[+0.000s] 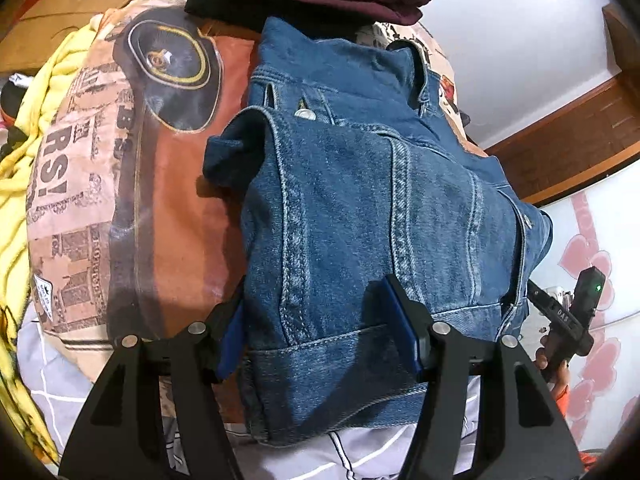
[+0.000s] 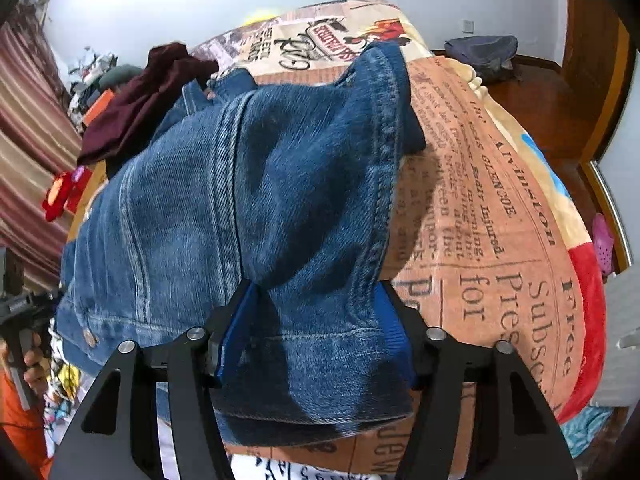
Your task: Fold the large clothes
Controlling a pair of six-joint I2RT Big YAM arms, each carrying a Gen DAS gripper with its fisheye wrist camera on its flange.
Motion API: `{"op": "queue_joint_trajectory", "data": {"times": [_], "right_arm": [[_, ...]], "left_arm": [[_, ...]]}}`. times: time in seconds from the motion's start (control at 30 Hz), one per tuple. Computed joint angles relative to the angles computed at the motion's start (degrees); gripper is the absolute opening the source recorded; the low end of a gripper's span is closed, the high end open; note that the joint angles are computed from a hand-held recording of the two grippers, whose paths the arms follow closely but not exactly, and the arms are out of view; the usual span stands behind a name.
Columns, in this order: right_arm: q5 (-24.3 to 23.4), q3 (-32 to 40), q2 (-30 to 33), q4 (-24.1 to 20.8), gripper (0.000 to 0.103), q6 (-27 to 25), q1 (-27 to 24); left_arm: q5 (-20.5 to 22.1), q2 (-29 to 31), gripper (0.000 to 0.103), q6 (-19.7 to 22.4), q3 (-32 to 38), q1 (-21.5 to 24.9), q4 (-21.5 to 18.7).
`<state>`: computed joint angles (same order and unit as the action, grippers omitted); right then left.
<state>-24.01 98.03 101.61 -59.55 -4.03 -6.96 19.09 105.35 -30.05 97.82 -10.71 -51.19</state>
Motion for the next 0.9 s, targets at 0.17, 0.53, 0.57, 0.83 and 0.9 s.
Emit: {"op": "queue_joint_trajectory", "data": {"times": [0.17,0.53,0.57,0.83,0.9], "right_arm": [[-1.7,-1.2,-1.5,2.4,0.013,1.2,-0.4],[-9.9,3.2,-3.1,11.4,0.01,7.8,-0.5],[-9.4,4.5,-2.3,11.5,0.01,8.1,-0.1],[-3.1,21.8,11.4,4.9,0.01,8.8,1.4],[-2.3,28.3,16.1,2.0,0.01,9.9,1.3]], "left_arm": [[-2.0,-1.6,0.01,4.7,0.7,-1.2,1.4],[2.8,1.0,0.007,0.0,10.4,1.6,8.5],[2.8,2.1,0.007,-0.8,11.8,2.1,8.7],[2.2,15.2,0.007,-5.4,27.9,5.1,2.8],[0.5,20.1,0.007,-4.4,34.9,5.0,-2.3]]}}
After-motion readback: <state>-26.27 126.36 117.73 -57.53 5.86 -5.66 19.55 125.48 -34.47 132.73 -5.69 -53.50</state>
